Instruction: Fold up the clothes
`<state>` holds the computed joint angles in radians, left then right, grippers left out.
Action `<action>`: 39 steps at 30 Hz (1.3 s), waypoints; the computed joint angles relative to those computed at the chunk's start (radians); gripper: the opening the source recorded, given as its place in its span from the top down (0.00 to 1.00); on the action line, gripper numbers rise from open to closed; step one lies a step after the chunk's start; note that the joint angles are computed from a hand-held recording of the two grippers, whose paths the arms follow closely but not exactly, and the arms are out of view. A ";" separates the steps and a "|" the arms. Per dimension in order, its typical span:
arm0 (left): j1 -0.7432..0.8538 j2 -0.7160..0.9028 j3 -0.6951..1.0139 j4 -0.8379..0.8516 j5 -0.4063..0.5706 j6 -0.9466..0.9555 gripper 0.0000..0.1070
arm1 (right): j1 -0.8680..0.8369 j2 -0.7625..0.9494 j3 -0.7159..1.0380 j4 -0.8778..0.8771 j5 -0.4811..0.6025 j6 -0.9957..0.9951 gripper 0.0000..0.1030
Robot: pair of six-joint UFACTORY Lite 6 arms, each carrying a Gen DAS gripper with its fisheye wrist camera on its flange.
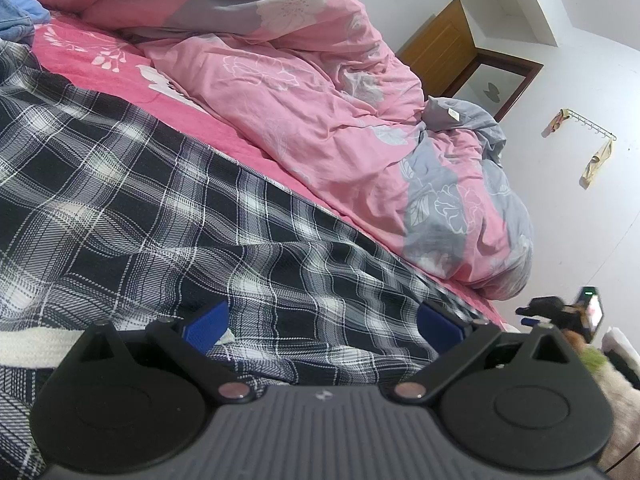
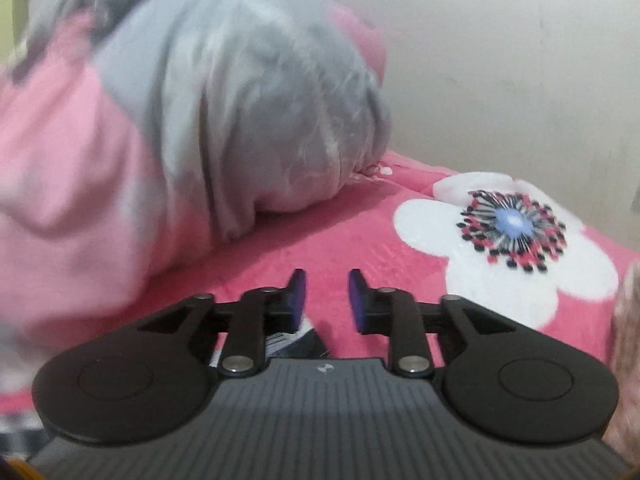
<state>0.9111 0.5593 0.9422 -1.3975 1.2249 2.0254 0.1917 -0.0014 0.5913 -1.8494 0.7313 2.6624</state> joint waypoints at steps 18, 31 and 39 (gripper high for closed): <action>0.002 0.010 0.008 0.000 0.006 0.000 0.06 | -0.022 0.391 0.461 0.364 -0.465 -0.488 0.79; 0.008 0.018 0.017 0.009 0.013 -0.013 0.06 | 0.141 -0.204 0.012 0.942 -0.476 -0.967 0.70; 0.011 0.013 0.030 0.019 0.027 -0.051 0.05 | 0.469 -0.582 -0.198 1.174 0.087 -0.974 0.70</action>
<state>0.9222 0.5722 0.9722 -1.3784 1.2518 1.9740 0.6607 -0.5829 0.3937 -0.6758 0.8181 1.6885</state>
